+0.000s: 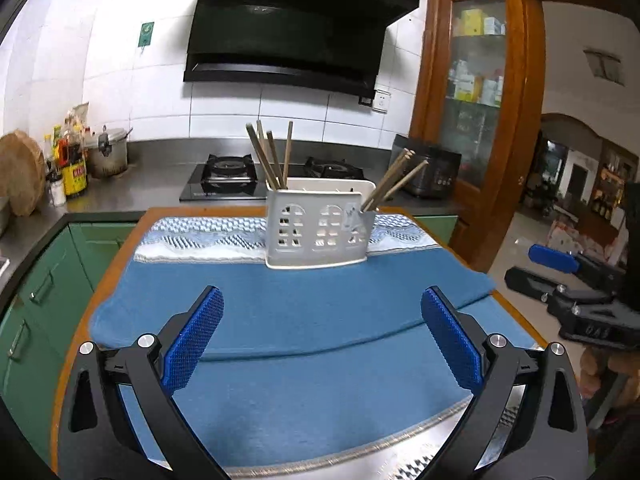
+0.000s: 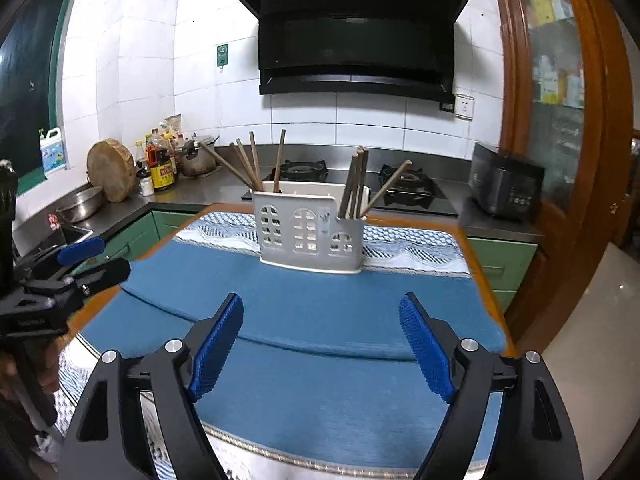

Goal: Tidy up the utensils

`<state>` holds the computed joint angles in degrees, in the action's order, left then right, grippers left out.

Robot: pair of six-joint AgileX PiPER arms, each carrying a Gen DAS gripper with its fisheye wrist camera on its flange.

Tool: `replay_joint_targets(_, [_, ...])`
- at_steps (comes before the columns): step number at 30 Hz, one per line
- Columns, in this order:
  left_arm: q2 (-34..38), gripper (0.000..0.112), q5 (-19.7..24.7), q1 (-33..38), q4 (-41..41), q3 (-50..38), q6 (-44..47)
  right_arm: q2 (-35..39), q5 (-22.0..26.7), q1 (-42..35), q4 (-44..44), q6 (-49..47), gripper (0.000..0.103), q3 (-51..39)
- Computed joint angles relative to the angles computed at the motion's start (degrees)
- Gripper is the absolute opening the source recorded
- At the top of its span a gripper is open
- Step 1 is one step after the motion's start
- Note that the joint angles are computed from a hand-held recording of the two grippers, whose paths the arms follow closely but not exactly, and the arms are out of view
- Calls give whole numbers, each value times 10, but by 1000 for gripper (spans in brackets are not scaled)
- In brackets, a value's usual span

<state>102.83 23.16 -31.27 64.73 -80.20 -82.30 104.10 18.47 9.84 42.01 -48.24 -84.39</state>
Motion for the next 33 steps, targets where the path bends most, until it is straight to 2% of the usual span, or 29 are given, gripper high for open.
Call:
replay_joint_targets(2, [-5, 98, 3, -4, 7, 14, -23, -18, -21, 5, 23, -24, 81, 39])
replay_joint_targets(5, [-13, 98, 6, -9, 14, 33, -47, -34, -25, 0, 90, -82, 83, 73])
replay_joint_targets(13, [-17, 98, 76, -48, 31, 40, -60, -60, -24, -5, 191, -173, 88, 129])
replay_joint_targets(16, [-21, 98, 101, -64, 45, 46, -72, -67, -29, -4, 194, -179, 89, 141])
replay_joint_targets(26, [-42, 98, 109, -73, 59, 76, -107, -89, -41, -2, 197, -183, 90, 164])
replay_joint_targets(33, [-43, 98, 119, -73, 54, 84, -100, -87, -46, 2, 179, -165, 91, 165])
